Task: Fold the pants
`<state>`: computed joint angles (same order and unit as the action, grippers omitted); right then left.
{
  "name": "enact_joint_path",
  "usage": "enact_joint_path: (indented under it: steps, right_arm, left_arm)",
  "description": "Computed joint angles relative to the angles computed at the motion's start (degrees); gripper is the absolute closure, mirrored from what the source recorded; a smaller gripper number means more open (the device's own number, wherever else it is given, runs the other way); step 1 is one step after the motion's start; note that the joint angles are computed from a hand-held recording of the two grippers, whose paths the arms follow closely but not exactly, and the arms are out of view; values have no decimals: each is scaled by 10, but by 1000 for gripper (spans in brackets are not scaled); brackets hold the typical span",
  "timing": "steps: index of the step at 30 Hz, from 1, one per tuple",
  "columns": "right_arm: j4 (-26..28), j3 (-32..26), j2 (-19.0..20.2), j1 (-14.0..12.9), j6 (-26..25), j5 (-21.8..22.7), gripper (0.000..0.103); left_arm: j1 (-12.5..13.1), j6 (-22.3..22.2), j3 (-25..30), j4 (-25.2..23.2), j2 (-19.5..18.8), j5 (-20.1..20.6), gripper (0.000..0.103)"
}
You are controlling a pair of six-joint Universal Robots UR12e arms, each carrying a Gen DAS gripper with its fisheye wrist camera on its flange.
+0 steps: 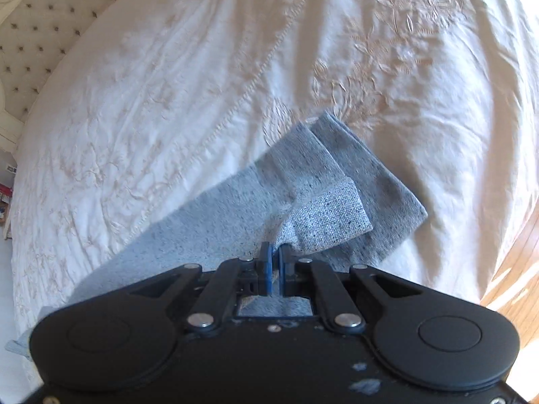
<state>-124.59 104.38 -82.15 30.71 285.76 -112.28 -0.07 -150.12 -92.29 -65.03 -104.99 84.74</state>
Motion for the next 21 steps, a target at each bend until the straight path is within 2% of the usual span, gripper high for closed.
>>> enact_joint_path:
  steps: [2,3,5,6,7,10,11,13,21]
  right_arm:
    - [-4,7,8,-2,-11,25,97]
    - [-13,11,10,-2,-9,31,97]
    - [-20,14,10,-3,-16,29,97]
    - [-21,14,9,-3,-23,28,97]
    - [-23,15,7,-4,-28,29,97]
    - [-31,17,4,-10,-49,32,97]
    - [-34,18,3,-11,-55,33,97]
    - [-34,17,3,-13,-65,36,97]
    - [-31,17,4,-16,-65,42,97]
  left_arm:
    - [0,-14,-8,-19,-3,21,100]
    - [4,-23,-9,-30,-4,10,99]
    - [10,-40,-11,-27,-2,-14,90]
    - [13,-47,-13,-12,0,-26,84]
    - [14,-53,-13,5,1,-32,70]
    - [9,-75,-14,76,-2,-32,41]
    - [8,-87,-13,105,-6,-30,38]
    - [8,-104,-4,133,-19,-29,37]
    - [8,-194,41,130,-76,8,36]
